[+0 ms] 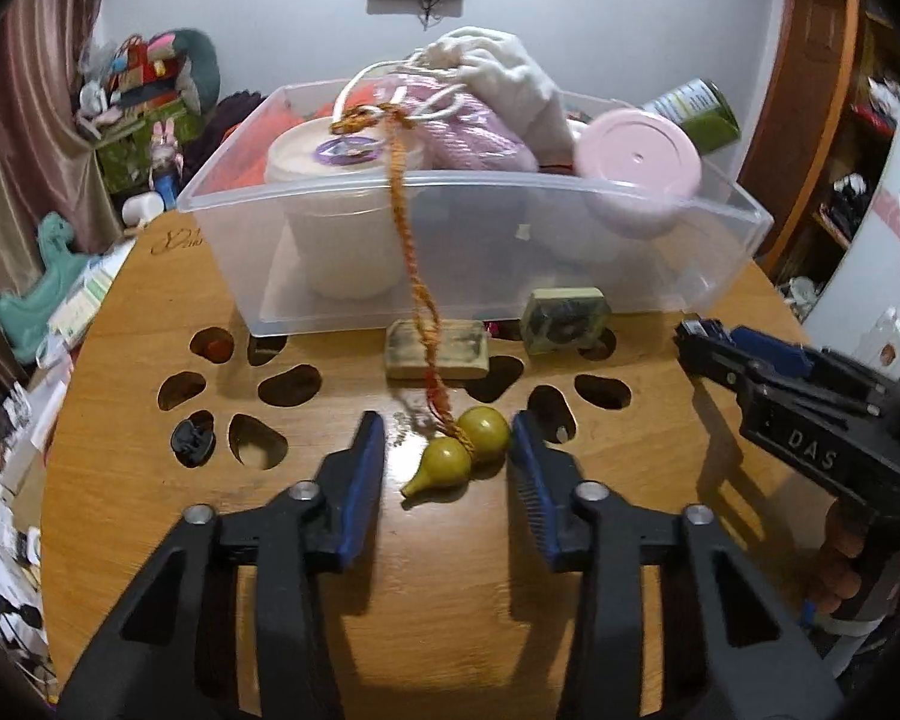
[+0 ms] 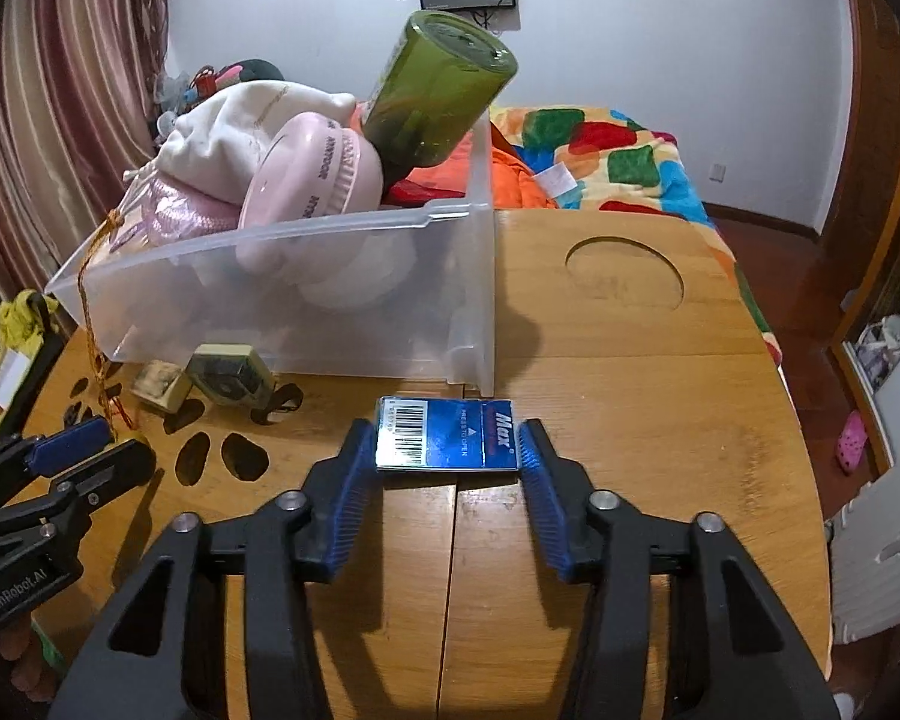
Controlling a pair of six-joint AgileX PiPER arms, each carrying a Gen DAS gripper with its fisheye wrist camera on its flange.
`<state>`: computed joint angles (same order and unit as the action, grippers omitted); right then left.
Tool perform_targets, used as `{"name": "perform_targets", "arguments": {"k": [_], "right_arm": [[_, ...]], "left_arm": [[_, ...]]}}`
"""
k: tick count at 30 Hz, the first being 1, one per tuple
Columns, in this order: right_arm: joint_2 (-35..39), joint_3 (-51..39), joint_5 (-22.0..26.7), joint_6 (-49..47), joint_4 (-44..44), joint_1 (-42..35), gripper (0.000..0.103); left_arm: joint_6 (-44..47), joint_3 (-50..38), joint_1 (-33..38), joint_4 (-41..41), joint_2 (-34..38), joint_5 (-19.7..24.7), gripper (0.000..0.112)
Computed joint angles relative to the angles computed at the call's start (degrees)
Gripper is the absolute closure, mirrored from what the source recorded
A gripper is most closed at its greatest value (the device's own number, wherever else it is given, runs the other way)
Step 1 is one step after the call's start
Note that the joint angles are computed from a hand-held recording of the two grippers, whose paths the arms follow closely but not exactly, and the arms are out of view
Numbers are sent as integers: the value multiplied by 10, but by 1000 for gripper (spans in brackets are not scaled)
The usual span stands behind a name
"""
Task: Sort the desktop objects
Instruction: 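Move both grippers toward the yellow gourd charm and blue card, then grasp the yellow gourd charm with the left gripper while the right grasps the blue Max card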
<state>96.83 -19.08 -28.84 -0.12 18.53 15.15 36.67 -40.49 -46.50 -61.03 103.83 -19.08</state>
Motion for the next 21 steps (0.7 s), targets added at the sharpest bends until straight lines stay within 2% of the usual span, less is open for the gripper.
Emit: {"name": "perform_targets", "arguments": {"k": [2,7,10,14,19,21], "right_arm": [[-2,5,-4,0,6,5,59],[-11,18,-12,18,-6,4,59],[-30,30,-16,38,-26,-3,59],[-65,41,-10,31,-23,-1,59],[-116,55,-2,25,-19,15,59],[-132,61,0,43,-46,17,59]], "left_arm": [[10,4,-16,-8,3,-18,84],[12,19,-38,-12,5,-54,84],[-17,29,-29,15,-8,-43,84],[-98,51,2,102,-44,-20,84],[-119,70,20,124,-89,-17,84],[-154,77,37,166,-109,-7,84]]}}
